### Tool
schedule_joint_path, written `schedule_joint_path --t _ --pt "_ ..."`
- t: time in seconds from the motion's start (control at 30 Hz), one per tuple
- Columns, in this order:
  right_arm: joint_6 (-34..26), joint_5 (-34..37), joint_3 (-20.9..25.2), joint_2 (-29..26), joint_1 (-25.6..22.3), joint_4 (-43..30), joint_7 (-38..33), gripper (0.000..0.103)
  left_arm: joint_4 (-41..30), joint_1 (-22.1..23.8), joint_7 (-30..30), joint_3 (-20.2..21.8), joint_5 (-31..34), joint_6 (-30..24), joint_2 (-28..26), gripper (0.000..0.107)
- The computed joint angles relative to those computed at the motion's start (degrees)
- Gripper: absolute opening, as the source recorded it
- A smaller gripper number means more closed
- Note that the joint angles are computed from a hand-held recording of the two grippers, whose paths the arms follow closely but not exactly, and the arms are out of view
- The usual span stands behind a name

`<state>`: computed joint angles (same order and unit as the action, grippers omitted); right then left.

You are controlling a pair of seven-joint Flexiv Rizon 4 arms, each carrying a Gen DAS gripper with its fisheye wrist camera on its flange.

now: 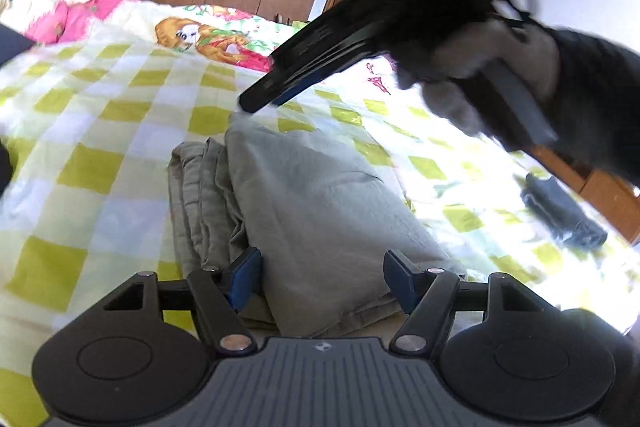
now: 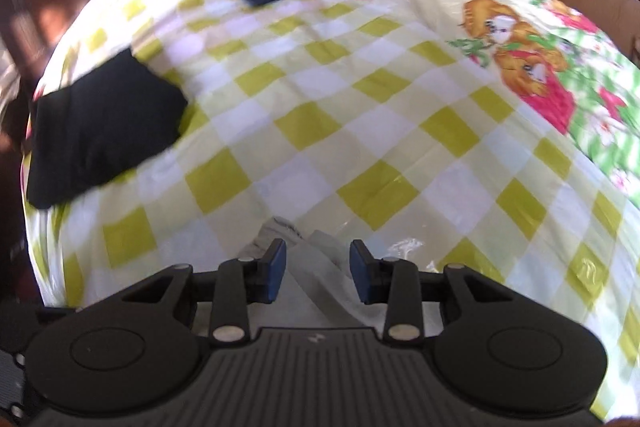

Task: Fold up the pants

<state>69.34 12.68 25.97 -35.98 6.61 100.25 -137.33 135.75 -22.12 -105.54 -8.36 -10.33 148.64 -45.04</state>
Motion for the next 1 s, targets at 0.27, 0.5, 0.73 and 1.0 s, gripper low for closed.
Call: schedule_joint_path --t 0.27,0.5,0.73,1.0 --pt "-8.87 -2.51 -1.57 -2.17 0.88 -3.88 -3.84 0.028 -1.82 -0.77 2.25 0.25 -0.5 -3.74 -0.42 0.066" --pt "-19.75 -1.12 -2.67 -4.42 1.4 -10.96 -6.67 0.029 -2.03 0.01 3.06 -0.01 1.65 -3.73 -0.85 0.066" --pt "-26.45 -0.97 -5.65 -5.74 4.1 -15.3 -7.81 0.001 -2.28 -0.24 4.68 0.04 1.65 -3.92 -1.14 0.067" --pt "-21.05 1.4 -6.47 -2.75 4.31 -12.42 -7.11 0.0 -2.99 -0.03 5.33 0.12 2.54 -4.24 -2.34 0.066"
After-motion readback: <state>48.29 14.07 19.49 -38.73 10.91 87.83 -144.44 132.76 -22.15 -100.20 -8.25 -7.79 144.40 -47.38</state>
